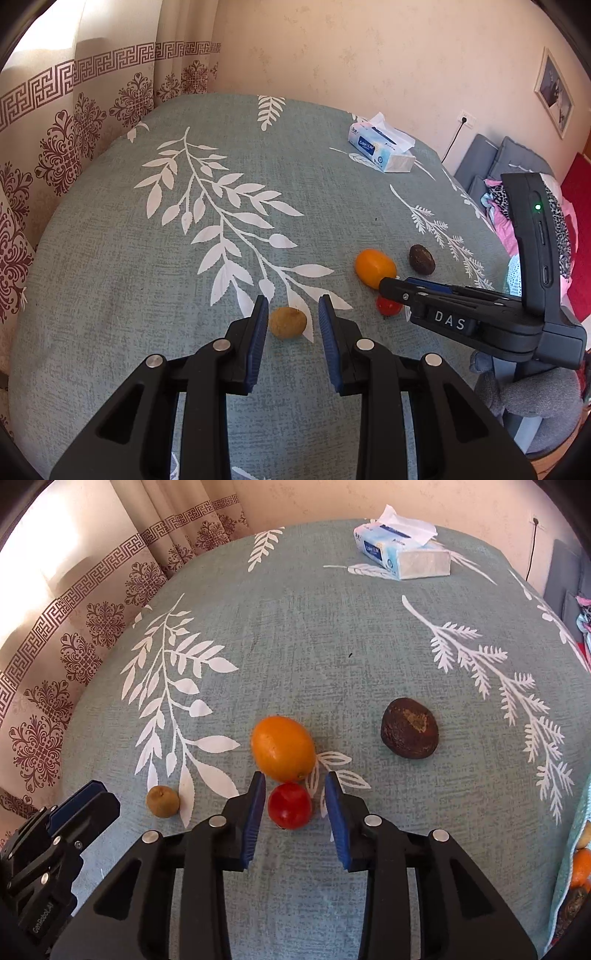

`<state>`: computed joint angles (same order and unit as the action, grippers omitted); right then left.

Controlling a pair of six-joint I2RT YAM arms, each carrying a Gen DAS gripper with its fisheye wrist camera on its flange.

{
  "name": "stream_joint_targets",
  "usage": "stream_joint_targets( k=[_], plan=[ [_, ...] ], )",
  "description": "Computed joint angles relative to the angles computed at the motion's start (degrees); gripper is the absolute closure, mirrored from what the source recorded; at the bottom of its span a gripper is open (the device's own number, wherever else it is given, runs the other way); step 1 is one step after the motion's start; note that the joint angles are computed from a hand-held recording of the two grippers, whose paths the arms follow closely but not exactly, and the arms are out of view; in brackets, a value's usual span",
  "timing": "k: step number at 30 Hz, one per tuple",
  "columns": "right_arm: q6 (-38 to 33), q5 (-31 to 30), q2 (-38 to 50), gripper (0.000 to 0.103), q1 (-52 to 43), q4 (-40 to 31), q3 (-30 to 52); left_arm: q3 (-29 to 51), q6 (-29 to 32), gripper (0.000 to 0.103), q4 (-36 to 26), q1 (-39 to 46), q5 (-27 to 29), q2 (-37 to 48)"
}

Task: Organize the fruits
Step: 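Grasp the red tomato with the right tool while the left tool holds the potato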

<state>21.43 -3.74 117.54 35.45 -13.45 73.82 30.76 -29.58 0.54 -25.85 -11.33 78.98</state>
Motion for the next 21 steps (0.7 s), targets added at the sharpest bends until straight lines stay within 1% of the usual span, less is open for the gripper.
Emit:
stream_joint_targets(
  k=[2, 5, 7, 8, 9, 10, 13, 16, 19, 21],
  plan=[
    [0.33, -0.88, 2.29, 0.069, 0.04, -0.57, 1.91, 0.49, -0.09, 0.074, 0.63, 0.18, 0.65, 2.13],
    [-0.7, 1.42, 3.13, 0.069, 0.94, 0.01, 2.73, 1.12, -0.11, 0.073, 1.98, 1.26, 2.6, 5.32],
    [-1.35, 2.75, 2.79, 0.072, 1.39, -0.2, 2.53, 1.29, -0.07, 0.072, 3.01, 2.46, 4.3, 6.94],
    [-1.8, 3.47, 2.33, 0.076, 1.6, -0.26, 2.11, 1.33, 0.12, 0.071, 3.45, 3.02, 5.15, 7.55],
    [-2.05, 3.81, 1.58, 0.078, 1.74, 0.03, 1.27, 1.39, 0.19, 0.067, 3.76, 3.38, 5.55, 8.02],
    [-2.14, 4.04, 0.54, 0.078, 1.78, 0.57, 0.18, 1.4, 0.12, 0.064, 4.17, 3.54, 5.54, 8.44],
    [-2.49, 3.48, -2.92, 0.078, 1.62, 2.36, -3.24, 1.7, 0.16, 0.06, 4.8, 4.12, 6.23, 9.7],
    [-2.35, 2.12, -4.12, 0.077, 1.23, 2.58, -4.09, 2.35, -0.12, 0.059, 5.38, 4.33, 6.47, 11.55],
    [-1.93, 2.59, -3.75, 0.077, 1.1, 2.18, -3.8, 3.58, -0.17, 0.059, 6.32, 4.25, 6.54, 14.49],
    [-1.93, 2.6, -3.47, 0.077, 1.01, 2.22, -3.87, 4.17, 0.41, 0.059, 7.18, 3.33, 4.82, 16.22]
  ],
)
